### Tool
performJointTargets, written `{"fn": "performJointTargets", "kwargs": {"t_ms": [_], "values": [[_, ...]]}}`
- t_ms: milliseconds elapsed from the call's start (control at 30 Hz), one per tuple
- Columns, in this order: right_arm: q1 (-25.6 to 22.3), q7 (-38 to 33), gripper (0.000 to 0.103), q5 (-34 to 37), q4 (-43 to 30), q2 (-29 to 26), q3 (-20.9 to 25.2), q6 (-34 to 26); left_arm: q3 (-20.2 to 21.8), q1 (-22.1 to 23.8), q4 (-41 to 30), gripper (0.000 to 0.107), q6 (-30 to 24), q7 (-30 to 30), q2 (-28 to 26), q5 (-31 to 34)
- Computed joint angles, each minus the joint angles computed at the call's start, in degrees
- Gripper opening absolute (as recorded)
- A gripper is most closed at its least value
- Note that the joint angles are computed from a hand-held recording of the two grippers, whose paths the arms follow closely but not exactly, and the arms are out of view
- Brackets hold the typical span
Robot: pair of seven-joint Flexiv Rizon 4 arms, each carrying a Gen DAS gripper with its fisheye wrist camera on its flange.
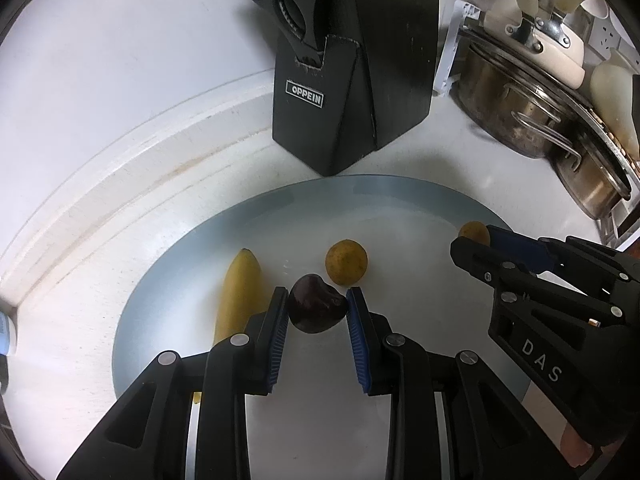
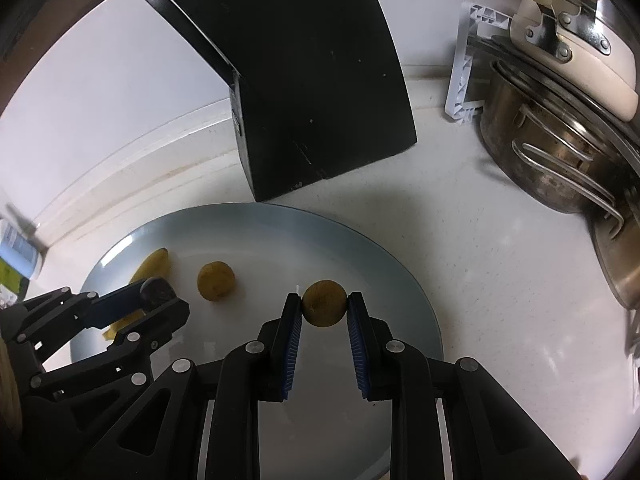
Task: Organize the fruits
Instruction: 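Open the right gripper over the plate while the left gripper releases the dark fruit beside it, then withdraw both tools from the plate back toward the remaining fruit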
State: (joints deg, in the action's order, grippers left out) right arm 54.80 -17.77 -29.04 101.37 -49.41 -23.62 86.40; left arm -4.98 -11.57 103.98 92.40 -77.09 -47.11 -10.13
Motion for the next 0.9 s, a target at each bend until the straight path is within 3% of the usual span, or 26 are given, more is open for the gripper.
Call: {"fn": "performJointTargets", "kwargs": {"t_ms": [233,333,533,667,900], "values": [[-0.7,0.0,0.027,-0.4,-0.7,-0.2,0.6,-1.2,1.3,-1.0,-0.8,0.032,-0.6,-0.9,-0.2,-0.1],[-1.0,0.3,0.039,-0.5,-0.4,0.0,0.9,-1.0,1.3,-0.9,-0.3,0.036,0.0,-1.2,0.2,0.0],[0.9,2.1,0.040,-0.9,1.4,0.9,-1.2,-0.9,3.2,-2.2,1.2,0.044,1.8,-3.0,1.7,-0.1],[3.8,4.3,0.040,-1.3,3.9,2.0,-4.1,-0.8,5.8,-4.1,2.9,0.048,4.1,-4.4,3.2,0.1],[14.2,9.0,0.040,-1.4,10.0,3.5,-14.9,1.2,7.9,-6.4,7.7,0.050,10.8,-5.2,6.5,0.2]]}}
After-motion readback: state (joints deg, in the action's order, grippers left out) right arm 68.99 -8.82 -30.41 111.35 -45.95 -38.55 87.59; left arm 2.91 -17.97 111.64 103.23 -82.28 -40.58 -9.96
